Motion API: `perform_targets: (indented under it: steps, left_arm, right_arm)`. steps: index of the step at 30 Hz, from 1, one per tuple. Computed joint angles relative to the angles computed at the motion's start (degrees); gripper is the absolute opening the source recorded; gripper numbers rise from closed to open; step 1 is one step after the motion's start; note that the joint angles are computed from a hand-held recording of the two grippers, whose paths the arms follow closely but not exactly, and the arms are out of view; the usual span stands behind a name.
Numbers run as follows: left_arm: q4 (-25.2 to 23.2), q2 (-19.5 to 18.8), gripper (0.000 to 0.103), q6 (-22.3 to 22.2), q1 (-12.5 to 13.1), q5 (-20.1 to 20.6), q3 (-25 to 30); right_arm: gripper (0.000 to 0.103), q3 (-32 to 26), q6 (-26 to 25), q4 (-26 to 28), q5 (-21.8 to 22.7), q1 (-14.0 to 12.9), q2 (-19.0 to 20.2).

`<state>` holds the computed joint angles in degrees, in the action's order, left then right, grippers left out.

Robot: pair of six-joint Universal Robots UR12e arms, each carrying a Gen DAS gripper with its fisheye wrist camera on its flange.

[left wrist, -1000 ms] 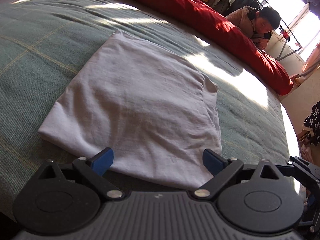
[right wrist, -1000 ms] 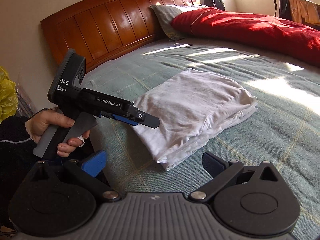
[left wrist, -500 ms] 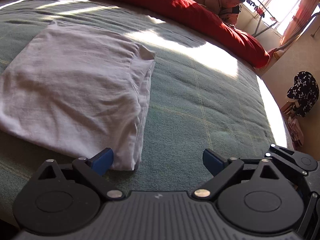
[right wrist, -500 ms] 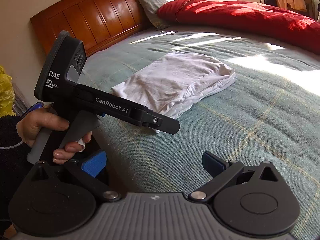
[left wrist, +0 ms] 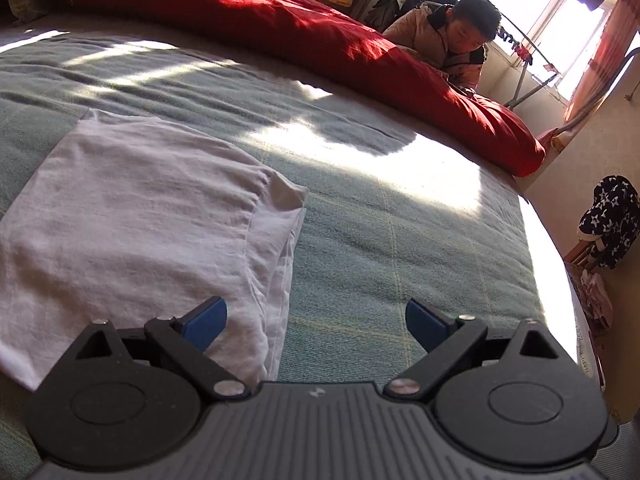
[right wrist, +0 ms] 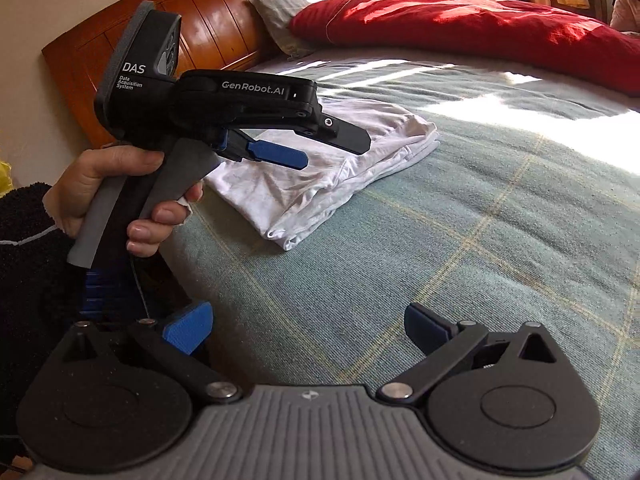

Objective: Fold clothes
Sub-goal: 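Lift the right gripper off the folded shirt and draw it back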

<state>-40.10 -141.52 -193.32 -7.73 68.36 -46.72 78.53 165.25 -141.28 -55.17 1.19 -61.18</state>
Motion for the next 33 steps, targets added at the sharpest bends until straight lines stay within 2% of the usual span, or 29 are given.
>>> perform_targets:
  steps: [4,8,15,17,21,24,31,33]
  left_arm:
    - [-2.07,-2.36,0.096,-2.83,0.13,0.15,2.88]
    - [0.94,-2.14,0.099,-3.77,0.34,-0.97,1.15]
    - [3.22,-1.35,0.101,-6.84,0.36,-2.0,-0.13]
    - [4.5,-0.69,0.101,-6.2,0.33,-4.18,-1.29]
    - [3.93,0.07,0.101,-4.29,-0.25,-6.01,-2.79]
    - [3.16,0.63,0.101,-3.77,-0.74,-4.39,-3.7]
    - [9.7,5.3,0.101,0.47,-2.01,0.79,-10.5]
    - [12.12,6.67,0.101,1.54,-2.58,4.06,-12.97]
  right_arm:
    - [0.103,-0.03,0.83,-0.26,-0.25,-0.33,0.18]
    - [0.103,-0.08,2.03,-0.52,-0.3,-0.69,0.41]
    - [0.103,-0.49,3.23,0.27,0.28,-0.98,0.95]
    - [0.103,-0.51,3.12,0.22,0.3,-1.02,0.98]
    - [0.103,-0.36,3.8,0.07,0.64,-1.16,0.92]
    - [0.103,-0.03,3.61,-0.19,0.68,-1.2,0.61]
    - [0.103,0.71,3.96,-1.32,0.56,-1.59,0.13]
    - [0.103,0.81,4.38,-1.33,0.52,-1.63,0.1]
